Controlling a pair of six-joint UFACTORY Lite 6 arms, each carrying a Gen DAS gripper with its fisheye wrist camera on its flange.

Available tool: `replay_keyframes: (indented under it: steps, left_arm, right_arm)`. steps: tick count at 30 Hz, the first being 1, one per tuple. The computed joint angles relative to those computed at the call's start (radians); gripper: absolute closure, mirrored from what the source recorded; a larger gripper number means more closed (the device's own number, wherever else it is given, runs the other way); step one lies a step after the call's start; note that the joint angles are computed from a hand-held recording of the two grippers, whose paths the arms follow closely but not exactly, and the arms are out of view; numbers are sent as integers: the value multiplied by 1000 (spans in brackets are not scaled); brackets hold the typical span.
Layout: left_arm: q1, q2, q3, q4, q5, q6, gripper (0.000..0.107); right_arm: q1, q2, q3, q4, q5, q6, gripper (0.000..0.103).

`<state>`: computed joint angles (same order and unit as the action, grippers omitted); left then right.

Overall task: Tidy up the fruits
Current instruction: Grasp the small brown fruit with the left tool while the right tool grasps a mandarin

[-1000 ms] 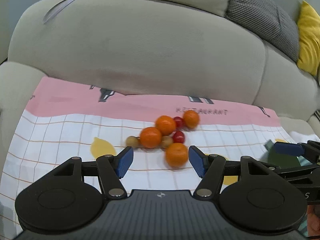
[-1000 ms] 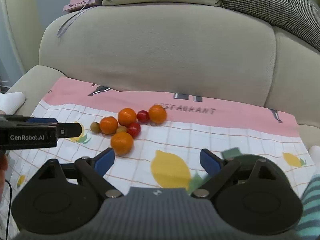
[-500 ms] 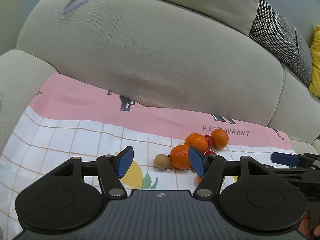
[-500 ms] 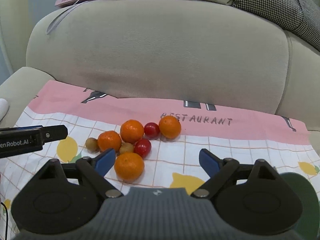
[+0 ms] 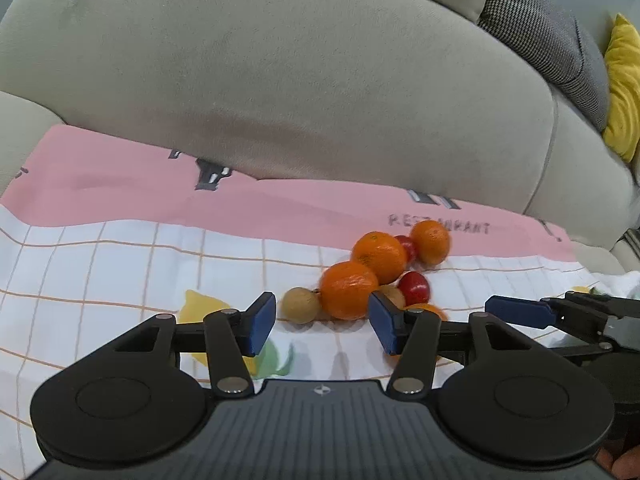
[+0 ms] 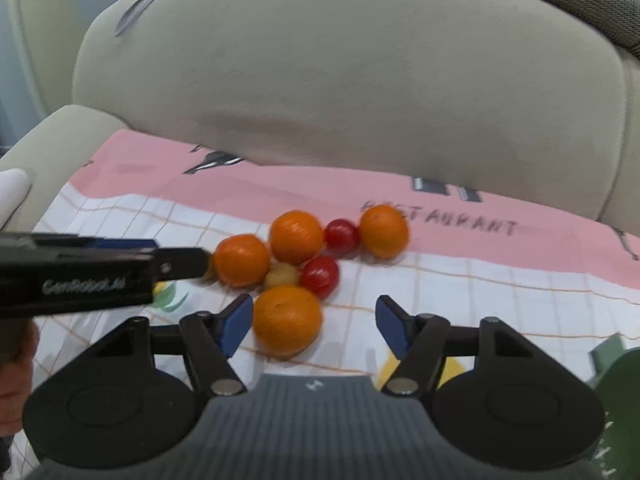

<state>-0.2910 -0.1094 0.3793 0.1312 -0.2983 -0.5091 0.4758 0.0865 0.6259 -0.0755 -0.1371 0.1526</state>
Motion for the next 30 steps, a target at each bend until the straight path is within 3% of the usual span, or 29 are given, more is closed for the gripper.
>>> replay_keyframes:
  steps: [6,10,15,18,25,30]
  left_arm:
    - [25,99,36,14,-18,48,56]
    - [17,157,61,-52,-30,152,63]
    - [22,206,79,-15,-68,158,63]
    - [11,218,83,-76,-82,230,66]
    - [42,265,109,4,-103,140,75]
    - [16,260,98,-73,-113,214,79]
  right_arm:
    - [16,71,26,-117,-38,126,50]
    - [16,110,35,-159,-62,183,50]
    - [10,134,34,-198,-86,220,50]
    - [5,145,34,-225,-94,254,51]
    - [-8,169,34,-297,-113,340,53]
    - [-9,171,30,-278,-124,322,56]
